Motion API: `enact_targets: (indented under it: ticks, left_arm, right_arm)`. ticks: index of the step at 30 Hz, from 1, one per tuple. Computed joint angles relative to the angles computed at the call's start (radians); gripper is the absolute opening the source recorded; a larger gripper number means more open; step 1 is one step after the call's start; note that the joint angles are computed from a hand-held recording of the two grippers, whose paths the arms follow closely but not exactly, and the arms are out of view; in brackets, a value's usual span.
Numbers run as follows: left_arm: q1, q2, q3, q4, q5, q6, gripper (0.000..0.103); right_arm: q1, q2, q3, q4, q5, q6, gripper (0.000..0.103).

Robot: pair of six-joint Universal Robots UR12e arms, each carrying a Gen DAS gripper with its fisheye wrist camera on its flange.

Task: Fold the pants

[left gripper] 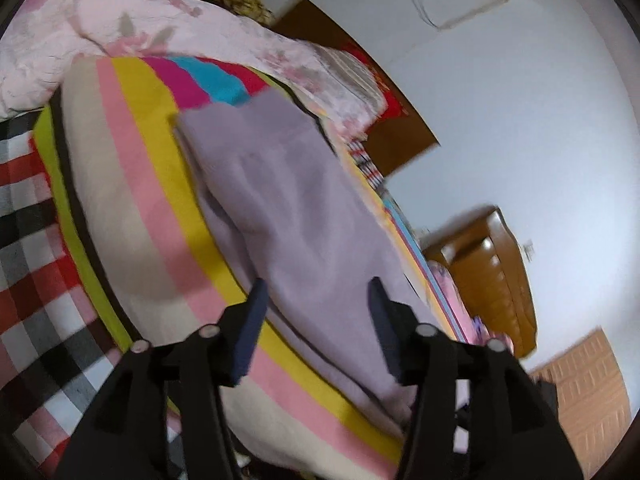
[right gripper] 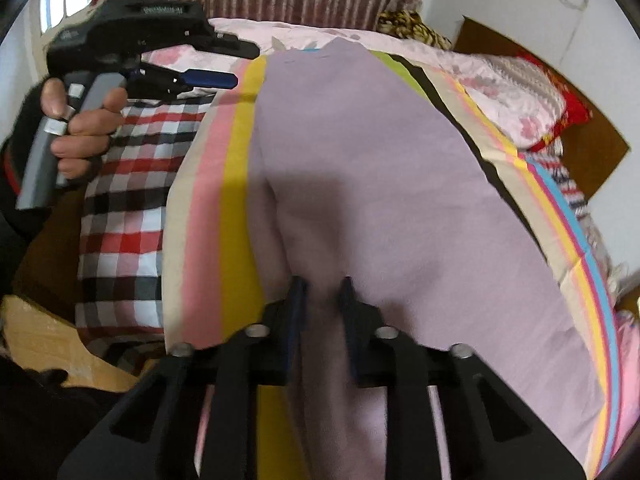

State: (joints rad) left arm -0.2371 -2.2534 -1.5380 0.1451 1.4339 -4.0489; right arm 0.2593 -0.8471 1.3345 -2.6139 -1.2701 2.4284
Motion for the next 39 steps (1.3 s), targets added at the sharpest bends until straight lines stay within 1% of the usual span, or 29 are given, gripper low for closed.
enact_targets:
  ticks: [2,3,4,5,6,7,9,11,13,14,15,16,17,20,22,24,26,28,29,30,31,33,34,35,36,37,38,39]
  left_arm:
    - [-0.007,0.0,0.007,-0.008,-0.071,0.026,0.063]
    - [-0.012,-0.004,0.013,-0.008,-0.116,0.043,0.064]
    - [-0.016,-0.008,0.02,-0.012,-0.15,0.051,0.064]
    - [-0.019,-0.012,0.027,-0.018,-0.177,0.052,0.064]
    - [-0.021,-0.02,0.036,-0.019,-0.211,0.046,0.064]
    - [-0.02,-0.035,0.053,-0.014,-0.268,0.025,0.064]
    - [-0.023,-0.059,0.087,-0.032,-0.323,-0.011,0.063]
    - [-0.024,-0.086,0.118,-0.017,-0.358,-0.048,0.062]
    - [-0.027,-0.107,0.146,-0.018,-0.346,-0.08,0.056]
    - [-0.027,-0.117,0.16,-0.022,-0.337,-0.089,0.048]
    - [-0.027,-0.122,0.166,-0.02,-0.327,-0.1,0.038]
    - [-0.027,-0.129,0.174,-0.022,-0.308,-0.113,0.031]
    - [-0.028,-0.131,0.176,-0.023,-0.291,-0.111,0.017]
    - [-0.036,-0.112,0.152,-0.012,-0.236,-0.069,0.006]
    - [-0.046,-0.087,0.129,-0.009,-0.182,-0.017,0.005]
    - [-0.056,-0.067,0.118,-0.03,-0.145,0.057,0.005]
    - [-0.06,-0.063,0.117,-0.069,-0.135,0.078,0.005]
    - [-0.057,-0.072,0.117,-0.087,-0.143,0.051,0.005]
    - [-0.057,-0.079,0.117,-0.083,-0.149,0.033,0.005]
    - [-0.059,-0.085,0.12,-0.08,-0.143,0.022,0.005]
    - [-0.055,-0.083,0.107,-0.07,-0.143,0.019,0.006]
    - [-0.049,-0.091,0.103,-0.037,-0.155,-0.008,0.008]
    - [-0.046,-0.092,0.098,-0.021,-0.164,-0.017,0.008]
    - [-0.042,-0.092,0.089,-0.005,-0.174,-0.024,0.011]
    - [-0.039,-0.095,0.087,0.021,-0.18,-0.04,0.021]
    - [-0.035,-0.099,0.08,0.06,-0.189,-0.059,0.028]
    - [-0.033,-0.101,0.075,0.096,-0.193,-0.077,0.045]
    - [-0.033,-0.102,0.073,0.119,-0.184,-0.092,0.055]
  right_arm:
    - [-0.007,0.0,-0.008,0.017,0.028,0.034,0.007]
    - [-0.015,0.002,-0.017,0.041,0.059,0.059,0.007]
    - [-0.028,0.004,-0.034,0.081,0.111,0.096,0.007]
    - [-0.037,0.005,-0.041,0.097,0.147,0.126,0.007]
    - [-0.047,0.006,-0.049,0.114,0.189,0.159,0.007]
    - [-0.059,0.006,-0.057,0.128,0.239,0.192,0.007]
    - [-0.068,0.005,-0.065,0.135,0.273,0.219,0.007]
    - [-0.074,0.004,-0.072,0.142,0.295,0.236,0.007]
    - [-0.074,0.004,-0.074,0.143,0.296,0.235,0.007]
    - [-0.073,0.004,-0.074,0.144,0.294,0.233,0.007]
    - [-0.072,0.004,-0.074,0.145,0.293,0.233,0.007]
    - [-0.07,0.005,-0.073,0.143,0.285,0.23,0.007]
    - [-0.067,0.004,-0.07,0.14,0.276,0.225,0.007]
    - [-0.058,-0.001,-0.058,0.138,0.253,0.202,0.007]
    - [-0.055,-0.006,-0.048,0.135,0.252,0.19,0.007]
    - [-0.048,-0.011,-0.035,0.123,0.235,0.171,0.007]
    - [-0.041,-0.01,-0.028,0.122,0.212,0.158,0.007]
    - [-0.033,-0.002,-0.026,0.133,0.186,0.153,0.007]
    - [-0.03,0.0,-0.02,0.118,0.171,0.154,0.007]
    - [-0.031,0.001,-0.018,0.107,0.172,0.158,0.008]
    - [-0.033,0.004,-0.026,0.122,0.182,0.174,0.009]
    - [-0.034,0.005,-0.034,0.148,0.191,0.17,0.014]
    - [-0.034,0.004,-0.036,0.159,0.191,0.162,0.024]
    - [-0.034,0.001,-0.035,0.167,0.194,0.158,0.034]
    - [-0.035,-0.003,-0.03,0.161,0.201,0.164,0.037]
    - [-0.038,-0.007,-0.02,0.138,0.219,0.183,0.037]
    - [-0.04,-0.01,-0.012,0.116,0.236,0.196,0.037]
    - [-0.04,-0.012,-0.004,0.091,0.247,0.203,0.037]
